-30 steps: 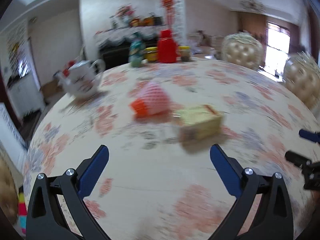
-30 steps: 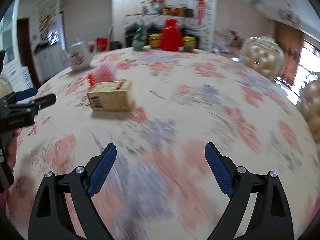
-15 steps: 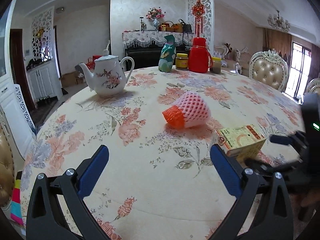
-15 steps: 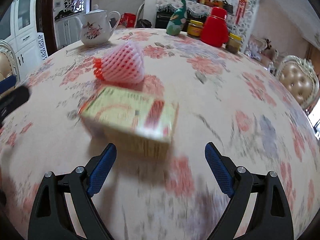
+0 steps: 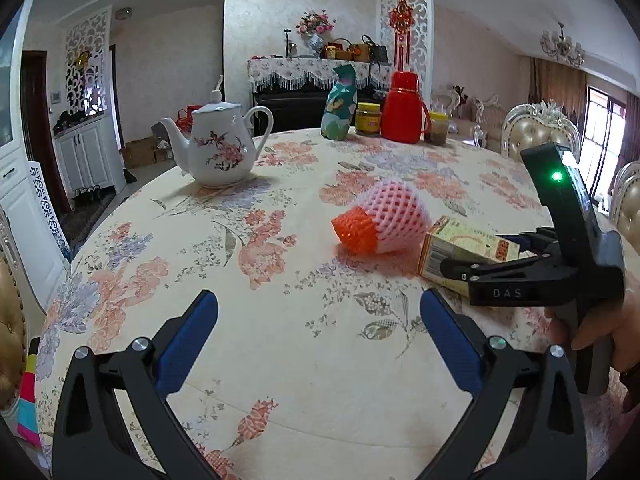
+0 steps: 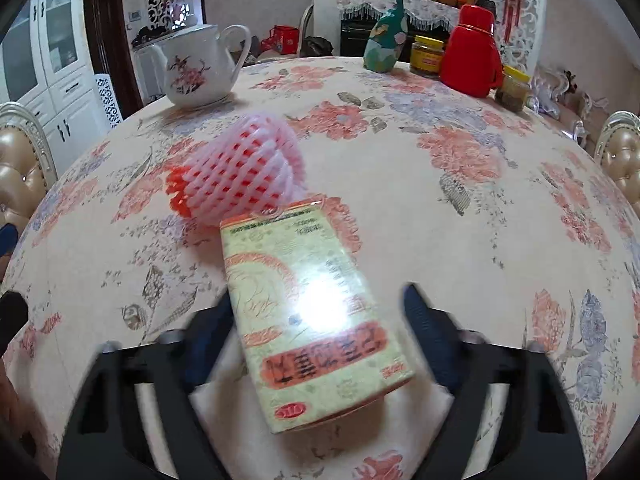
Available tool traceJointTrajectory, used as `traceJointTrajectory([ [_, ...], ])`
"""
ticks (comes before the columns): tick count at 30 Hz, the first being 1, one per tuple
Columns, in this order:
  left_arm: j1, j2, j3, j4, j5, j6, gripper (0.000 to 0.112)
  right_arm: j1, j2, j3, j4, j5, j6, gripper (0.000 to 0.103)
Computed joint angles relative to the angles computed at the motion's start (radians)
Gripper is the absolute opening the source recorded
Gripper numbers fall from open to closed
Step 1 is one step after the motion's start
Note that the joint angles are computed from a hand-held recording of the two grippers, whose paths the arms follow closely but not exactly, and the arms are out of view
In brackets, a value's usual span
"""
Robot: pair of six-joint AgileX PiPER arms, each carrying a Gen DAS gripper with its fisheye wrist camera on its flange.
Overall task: Collect trash
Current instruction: 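Grasp the yellow-green medicine box with the right tool, then grasp the pink foam fruit net with the left tool while the right tool holds the box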
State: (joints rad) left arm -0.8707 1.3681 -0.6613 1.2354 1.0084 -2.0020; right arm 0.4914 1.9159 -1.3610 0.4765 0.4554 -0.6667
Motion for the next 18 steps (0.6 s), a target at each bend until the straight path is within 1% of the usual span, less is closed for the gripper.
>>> traceJointTrajectory([
  [1,0.003,0.003,0.000,-0.001,-0.004,0.002,0.098,-0.005,-0.013,0.023,0.024,-0.004,-0.022,0.062],
  [2,0.006,0.007,-0.001,-0.004,-0.009,0.005,0.098,-0.011,-0.027,0.046,0.046,-0.015,-0.043,0.053],
  [3,0.011,0.010,-0.003,-0.007,-0.016,0.011,0.098,-0.018,-0.047,0.075,0.061,-0.027,-0.054,0.050],
  [6,0.017,0.010,-0.004,-0.013,-0.026,0.019,0.098,-0.045,-0.119,0.180,0.151,-0.079,-0.140,0.050],
  [8,0.032,0.011,-0.007,-0.022,-0.050,0.033,0.098,-0.053,-0.164,0.239,0.144,-0.107,-0.131,0.049],
  [11,0.065,0.018,-0.040,-0.064,-0.086,0.114,0.098,-0.069,-0.239,0.334,0.169,-0.144,-0.146,0.049],
  [12,0.084,0.021,-0.059,-0.083,-0.107,0.159,0.098,-0.076,-0.265,0.367,0.188,-0.152,-0.162,0.049],
  [13,0.123,0.028,-0.087,-0.110,-0.154,0.235,0.098,-0.082,-0.285,0.392,0.209,-0.155,-0.182,0.049],
  [15,0.169,0.060,-0.139,-0.128,-0.195,0.327,0.098,-0.091,-0.323,0.441,0.245,-0.171,-0.216,0.049],
  [17,0.227,0.125,-0.210,-0.134,-0.230,0.406,0.098,-0.101,-0.350,0.475,0.276,-0.187,-0.236,0.049],
  [18,0.270,0.157,-0.245,-0.157,-0.272,0.451,0.098,-0.107,-0.361,0.487,0.297,-0.193,-0.248,0.049],
])
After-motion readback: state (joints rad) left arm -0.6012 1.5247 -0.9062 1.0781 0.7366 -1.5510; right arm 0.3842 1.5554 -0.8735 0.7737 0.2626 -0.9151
